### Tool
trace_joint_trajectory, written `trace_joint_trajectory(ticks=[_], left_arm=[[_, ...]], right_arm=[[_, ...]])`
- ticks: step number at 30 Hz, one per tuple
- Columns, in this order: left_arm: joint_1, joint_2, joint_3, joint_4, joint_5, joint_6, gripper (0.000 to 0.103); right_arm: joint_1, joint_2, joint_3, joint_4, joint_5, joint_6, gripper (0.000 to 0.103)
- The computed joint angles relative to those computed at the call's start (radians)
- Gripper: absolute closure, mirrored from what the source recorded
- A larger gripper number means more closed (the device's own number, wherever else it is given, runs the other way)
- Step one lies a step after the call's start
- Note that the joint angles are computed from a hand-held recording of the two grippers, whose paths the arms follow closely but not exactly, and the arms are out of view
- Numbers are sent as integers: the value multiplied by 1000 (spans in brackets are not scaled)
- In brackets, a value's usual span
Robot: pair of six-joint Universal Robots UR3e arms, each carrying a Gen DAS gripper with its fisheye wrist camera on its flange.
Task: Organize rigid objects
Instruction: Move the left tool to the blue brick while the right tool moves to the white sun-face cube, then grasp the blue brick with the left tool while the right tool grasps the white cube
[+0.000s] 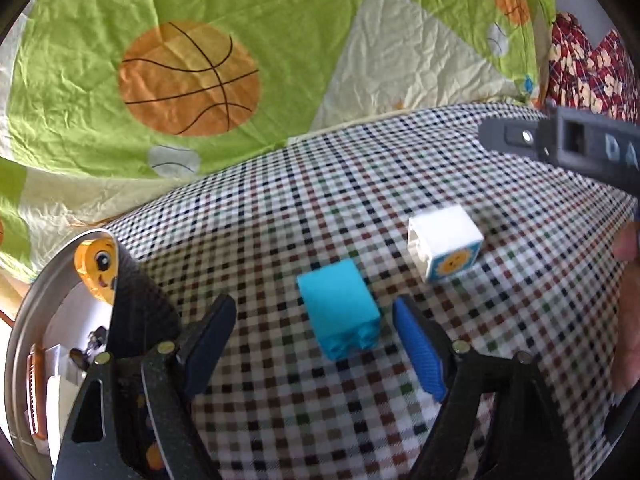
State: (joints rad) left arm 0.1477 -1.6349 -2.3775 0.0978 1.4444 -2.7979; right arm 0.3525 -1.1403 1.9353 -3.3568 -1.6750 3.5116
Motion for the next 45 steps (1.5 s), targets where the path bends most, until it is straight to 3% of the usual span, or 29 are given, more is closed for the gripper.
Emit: trace_joint_trajectory(ticks=[2,3,5,7,12,22,32,34,35,36,39,45], left_arm=[[-14,-32,33,-6,17,4,22],[-16,-43,52,-30,19,2,28],[3,-37,69,-89,-24,9,46],[40,-18,64,-132,-84,25,73],[82,-1,34,-102,-136,11,73],[131,23,-28,19,-131,-23,73],[152,20,-32,31,-146,-38,73],[150,18,-36,42,-144,-41,73],[151,20,-38,43,-146,-41,73],[154,21,-42,47,-151,-41,73],[161,31,-61,73,-160,-43,73],[184,58,-117,152,-181,-50,73]], right_arm=[[16,17,-24,6,-26,-8,35],[18,19,-25,6,-33,-13,35],[18,28,-34,12,-38,-13,35],[18,37,-44,21,-39,-12,35],[31,79,-99,65,-12,-40,35],[98,188,-307,295,3,-93,35],[86,224,-396,420,47,-116,35],[103,237,-433,462,7,-134,37],[113,243,-447,473,-13,-140,45],[118,253,-459,476,-20,-147,51],[131,259,-468,483,-43,-166,51],[131,223,-372,332,-59,-181,51]])
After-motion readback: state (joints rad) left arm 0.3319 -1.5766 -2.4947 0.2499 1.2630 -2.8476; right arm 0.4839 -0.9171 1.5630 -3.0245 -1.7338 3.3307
